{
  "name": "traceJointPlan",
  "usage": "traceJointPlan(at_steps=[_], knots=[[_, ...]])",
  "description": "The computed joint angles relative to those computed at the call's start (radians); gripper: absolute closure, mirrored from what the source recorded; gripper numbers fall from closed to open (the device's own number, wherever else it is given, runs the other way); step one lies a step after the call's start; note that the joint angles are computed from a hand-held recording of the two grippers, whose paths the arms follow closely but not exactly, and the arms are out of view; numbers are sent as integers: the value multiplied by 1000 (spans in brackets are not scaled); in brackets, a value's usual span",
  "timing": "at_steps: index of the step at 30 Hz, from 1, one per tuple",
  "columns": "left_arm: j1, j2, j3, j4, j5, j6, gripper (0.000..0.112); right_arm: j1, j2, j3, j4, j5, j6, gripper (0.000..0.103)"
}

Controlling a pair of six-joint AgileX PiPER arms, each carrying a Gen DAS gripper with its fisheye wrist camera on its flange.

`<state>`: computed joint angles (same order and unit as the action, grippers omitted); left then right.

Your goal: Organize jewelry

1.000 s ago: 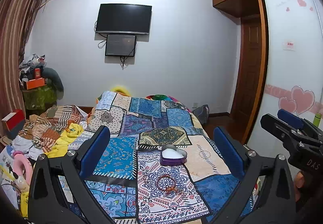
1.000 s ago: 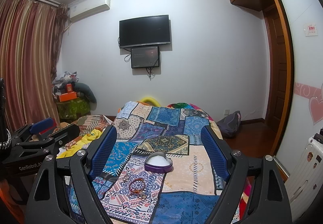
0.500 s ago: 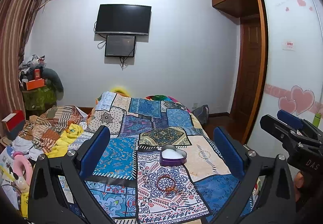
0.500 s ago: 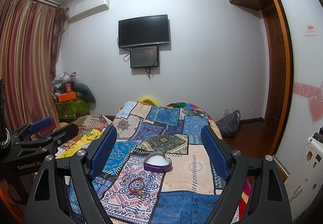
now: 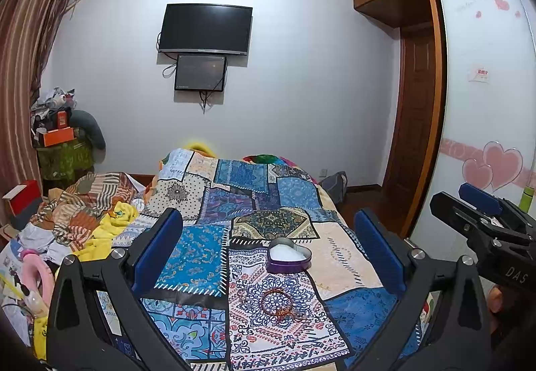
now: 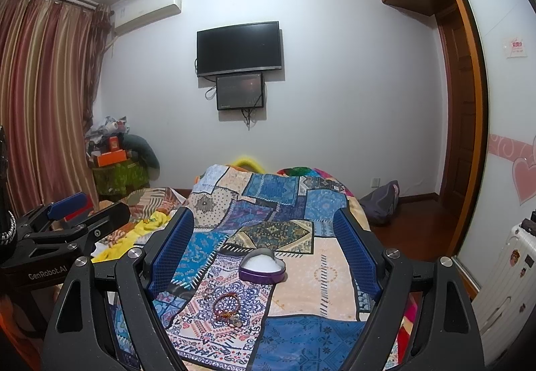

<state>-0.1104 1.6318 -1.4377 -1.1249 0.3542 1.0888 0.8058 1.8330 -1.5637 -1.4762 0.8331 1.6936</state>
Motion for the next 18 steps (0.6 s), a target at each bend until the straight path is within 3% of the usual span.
traceJointPlan(at_steps=[3, 10, 18], knots=[[1, 18, -13, 22, -6, -22, 9, -8, 12, -19, 24, -9, -24, 20], [1, 133, -123, 263, -1, -276, 9, -52, 71, -88, 139, -48, -133, 20], [17, 317, -304, 533, 95, -555, 9, -123, 193, -203, 374, -85, -347, 20]])
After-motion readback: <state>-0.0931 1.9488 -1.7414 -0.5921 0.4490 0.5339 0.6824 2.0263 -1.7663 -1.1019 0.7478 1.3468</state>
